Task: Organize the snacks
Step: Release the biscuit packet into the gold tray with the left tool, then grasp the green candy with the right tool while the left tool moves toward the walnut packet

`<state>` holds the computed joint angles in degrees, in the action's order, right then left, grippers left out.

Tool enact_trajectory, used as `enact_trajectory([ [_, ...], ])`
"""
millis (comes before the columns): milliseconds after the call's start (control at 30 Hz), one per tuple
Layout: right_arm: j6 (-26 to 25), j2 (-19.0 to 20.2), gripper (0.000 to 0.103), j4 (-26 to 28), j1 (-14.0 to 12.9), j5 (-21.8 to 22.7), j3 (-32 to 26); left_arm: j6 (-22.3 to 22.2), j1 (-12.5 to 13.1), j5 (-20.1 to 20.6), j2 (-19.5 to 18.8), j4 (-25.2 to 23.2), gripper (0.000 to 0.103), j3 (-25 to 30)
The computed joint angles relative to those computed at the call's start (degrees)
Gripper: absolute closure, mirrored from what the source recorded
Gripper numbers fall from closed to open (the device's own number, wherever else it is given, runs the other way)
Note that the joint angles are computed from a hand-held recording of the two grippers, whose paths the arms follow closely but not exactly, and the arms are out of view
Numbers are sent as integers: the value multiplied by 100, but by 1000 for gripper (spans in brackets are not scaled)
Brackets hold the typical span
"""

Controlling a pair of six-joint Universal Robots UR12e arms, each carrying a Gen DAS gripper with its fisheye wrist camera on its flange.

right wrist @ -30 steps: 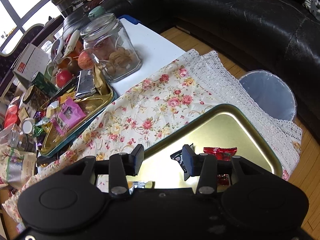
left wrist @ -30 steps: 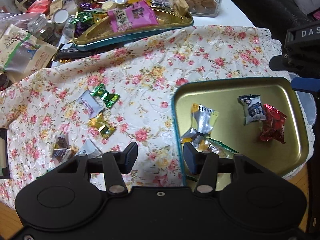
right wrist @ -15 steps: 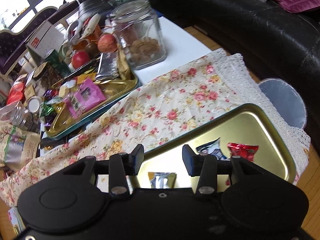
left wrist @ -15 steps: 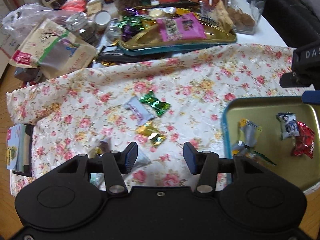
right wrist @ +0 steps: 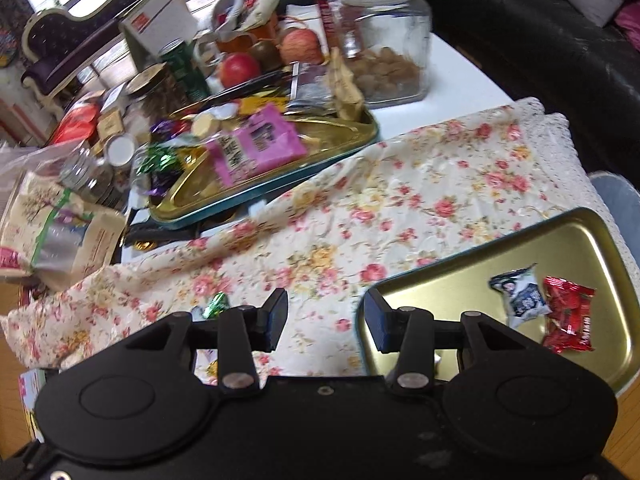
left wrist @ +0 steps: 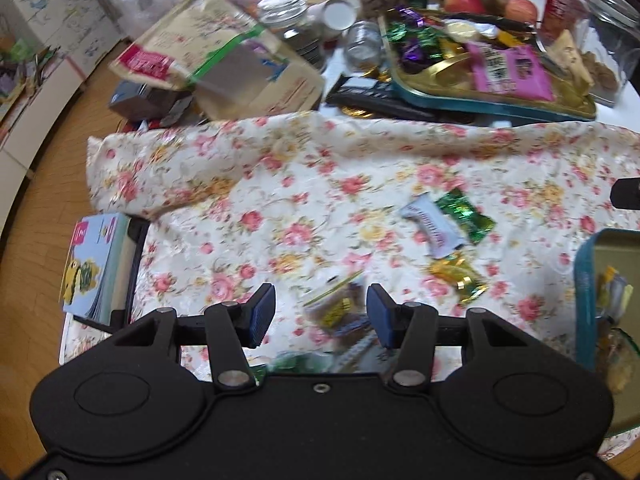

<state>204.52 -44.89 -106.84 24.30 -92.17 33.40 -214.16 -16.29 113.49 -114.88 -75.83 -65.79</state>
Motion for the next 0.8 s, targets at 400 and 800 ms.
enact_trajectory([
  [400, -607, 538, 58, 293, 280, 77, -741, -347, 358, -281, 333, -278, 46, -511],
  [800, -513, 1180, 58, 703, 376, 314, -1661, -403, 582, -829, 449, -385, 46, -681],
])
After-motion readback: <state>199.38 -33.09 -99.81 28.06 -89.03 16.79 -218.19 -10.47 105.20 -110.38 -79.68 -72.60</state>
